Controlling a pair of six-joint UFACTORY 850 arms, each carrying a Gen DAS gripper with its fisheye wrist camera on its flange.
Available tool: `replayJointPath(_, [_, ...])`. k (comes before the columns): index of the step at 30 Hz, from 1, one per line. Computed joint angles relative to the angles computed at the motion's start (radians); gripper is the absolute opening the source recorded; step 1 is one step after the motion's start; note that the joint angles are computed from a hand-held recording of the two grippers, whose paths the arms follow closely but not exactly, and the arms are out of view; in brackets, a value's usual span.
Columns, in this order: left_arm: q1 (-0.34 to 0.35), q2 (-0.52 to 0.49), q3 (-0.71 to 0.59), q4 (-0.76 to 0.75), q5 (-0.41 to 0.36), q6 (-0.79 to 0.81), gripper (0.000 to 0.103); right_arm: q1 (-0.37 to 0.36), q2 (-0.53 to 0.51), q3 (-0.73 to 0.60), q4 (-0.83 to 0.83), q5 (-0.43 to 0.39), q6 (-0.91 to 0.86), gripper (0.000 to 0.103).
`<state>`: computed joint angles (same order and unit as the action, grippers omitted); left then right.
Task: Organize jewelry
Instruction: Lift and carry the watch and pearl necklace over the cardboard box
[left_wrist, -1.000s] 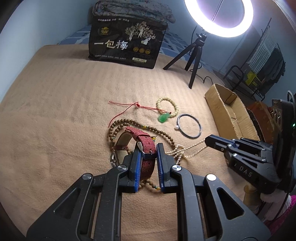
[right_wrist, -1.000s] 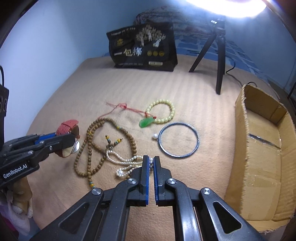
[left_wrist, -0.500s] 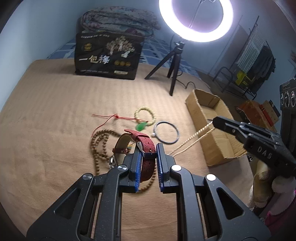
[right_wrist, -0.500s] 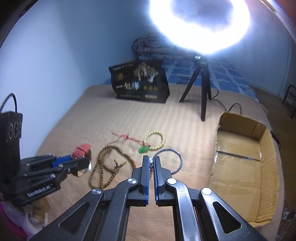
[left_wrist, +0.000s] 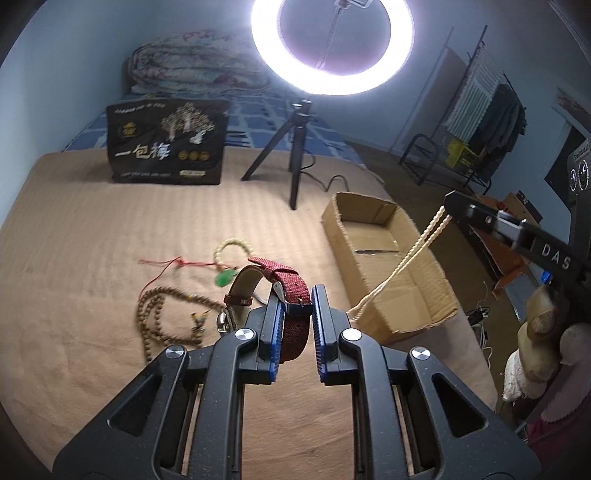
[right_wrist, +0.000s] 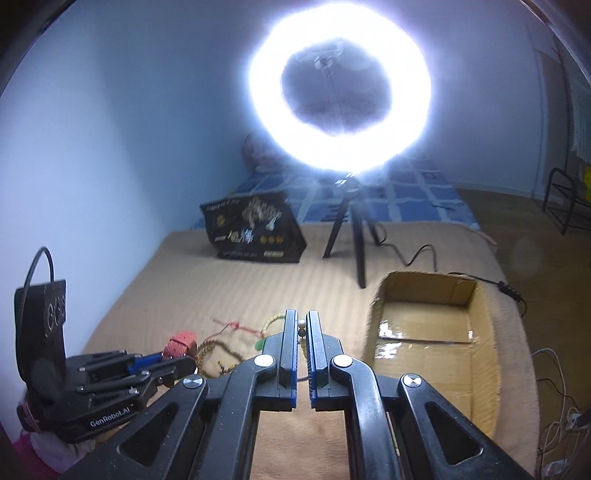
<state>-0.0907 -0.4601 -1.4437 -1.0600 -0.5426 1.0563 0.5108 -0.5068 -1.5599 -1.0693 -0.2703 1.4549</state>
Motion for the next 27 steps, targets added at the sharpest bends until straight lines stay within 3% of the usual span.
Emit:
replayJointPath(5, [-0.029,0.004,-0.010,-0.009,-0.003,0.007,0.013,-0.017,0.074,0.086,-0.223,-0.006,0.250,0.001])
replayJointPath(11, [-0.064,-0.008,-0.038,-0.001,-0.010,0.003,0.013,-0.041,0.139,0.163,-0.364,-0.028,0.425,0.001])
replayJointPath(27, [-0.165,-0.126,-0.207,0.101,-0.022,-0.091,0.013,-0.107,0.157,0.227,-0.203,-0.040,0.316,0.001])
